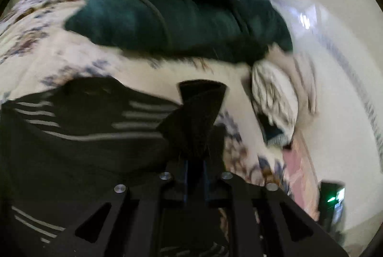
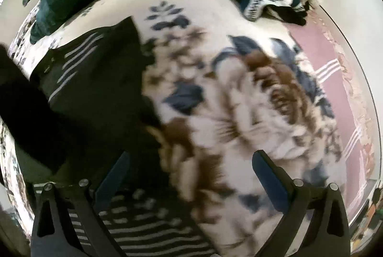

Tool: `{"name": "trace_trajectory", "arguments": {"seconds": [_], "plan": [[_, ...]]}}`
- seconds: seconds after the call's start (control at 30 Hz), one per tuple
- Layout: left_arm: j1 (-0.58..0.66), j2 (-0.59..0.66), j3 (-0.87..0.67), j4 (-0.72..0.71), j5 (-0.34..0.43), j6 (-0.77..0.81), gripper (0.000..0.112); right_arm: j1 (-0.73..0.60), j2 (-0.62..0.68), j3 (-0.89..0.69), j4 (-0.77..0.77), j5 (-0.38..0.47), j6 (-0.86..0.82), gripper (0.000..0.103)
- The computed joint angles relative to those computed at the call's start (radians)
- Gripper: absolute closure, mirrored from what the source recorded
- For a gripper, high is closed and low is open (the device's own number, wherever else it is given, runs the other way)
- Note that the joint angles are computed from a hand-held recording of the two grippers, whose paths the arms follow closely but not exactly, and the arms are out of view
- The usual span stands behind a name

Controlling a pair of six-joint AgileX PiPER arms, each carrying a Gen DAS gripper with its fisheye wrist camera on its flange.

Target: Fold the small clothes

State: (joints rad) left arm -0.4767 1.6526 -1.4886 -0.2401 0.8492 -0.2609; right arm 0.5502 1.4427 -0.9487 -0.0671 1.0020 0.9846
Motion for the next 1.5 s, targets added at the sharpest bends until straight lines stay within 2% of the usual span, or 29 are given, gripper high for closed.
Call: {"name": "trace_trajectory", "arguments": {"seconds": [0.07,0.1,0.13,0.23,0.37,0.47,0.57,0.63,0.7,0.77,0.8,0.9,0.97,1.07,1.13,1.17,1.2,1.33,1.4,1.47,1.5], "plan": [[-0.035,0.026,-0.008,0.01,0.029,0.0,0.079,-0.053,-0.037,0.023,0.046,-0.014,-0.084,0.0],[-0.037,0.021,0.0,0.016,0.035,-0.003,0.047,-0.068,-0.048,0.026,0.06,-0.017,-0.105,0.0],[-0.036,0.003,0.01,0.019,0.048,-0.011,0.021,-0.07,-0.056,0.022,0.069,-0.015,-0.109,0.0],[0.047,-0.094,0.089,-0.006,0.079,0.019,0.02,-0.104,-0.097,0.015,0.107,-0.014,-0.122,0.0],[0.273,-0.224,0.17,0.105,0.169,0.025,0.02,-0.133,-0.102,-0.023,0.187,-0.078,-0.128,0.0],[0.457,-0.254,0.243,0.237,0.151,0.063,0.02,-0.142,-0.003,-0.09,0.281,-0.153,-0.201,0.001],[0.628,-0.186,0.284,0.297,0.103,0.094,0.02,-0.116,0.159,-0.187,0.277,-0.178,-0.209,0.007],[0.702,-0.119,0.286,0.299,0.064,0.116,0.02,-0.109,0.282,-0.249,0.297,-0.175,-0.244,0.021],[0.716,-0.059,0.286,0.313,0.035,0.121,0.02,-0.088,0.385,-0.318,0.292,-0.153,-0.267,0.052],[0.728,0.009,0.256,0.32,0.029,0.132,0.02,-0.032,0.456,-0.404,0.154,-0.08,-0.204,0.074],[0.727,0.04,0.235,0.334,0.038,0.121,0.02,-0.007,0.472,-0.432,0.086,-0.043,-0.163,0.081],[0.761,0.12,0.173,0.304,0.054,0.142,0.018,-0.005,0.467,-0.42,0.049,-0.035,-0.12,0.087],[0.769,0.129,0.155,0.296,0.057,0.147,0.018,-0.01,0.476,-0.436,0.033,0.009,-0.121,0.088],[0.766,0.095,0.142,0.278,0.088,0.149,0.018,-0.035,0.444,-0.441,0.091,0.026,-0.125,0.086],[0.763,0.042,0.153,0.233,0.101,0.178,0.018,-0.022,0.413,-0.449,0.102,0.007,-0.121,0.073],[0.753,0.011,0.169,0.217,0.1,0.191,0.018,-0.004,0.402,-0.453,0.121,-0.022,-0.12,0.055],[0.736,-0.009,0.183,0.214,0.099,0.2,0.018,0.006,0.401,-0.456,0.138,-0.035,-0.132,0.043],[0.667,0.002,0.25,0.296,0.07,0.185,0.018,0.082,0.553,-0.585,0.185,0.013,-0.209,0.043],[0.7,0.058,0.255,0.278,0.073,0.212,0.017,0.114,0.635,-0.64,0.132,0.078,-0.18,0.05],[0.754,0.058,0.275,0.195,0.058,0.274,0.017,0.112,0.629,-0.624,0.132,0.057,-0.161,0.05],[0.755,0.046,0.273,0.201,0.072,0.274,0.017,0.109,0.616,-0.625,0.142,0.063,-0.155,0.05]]}}
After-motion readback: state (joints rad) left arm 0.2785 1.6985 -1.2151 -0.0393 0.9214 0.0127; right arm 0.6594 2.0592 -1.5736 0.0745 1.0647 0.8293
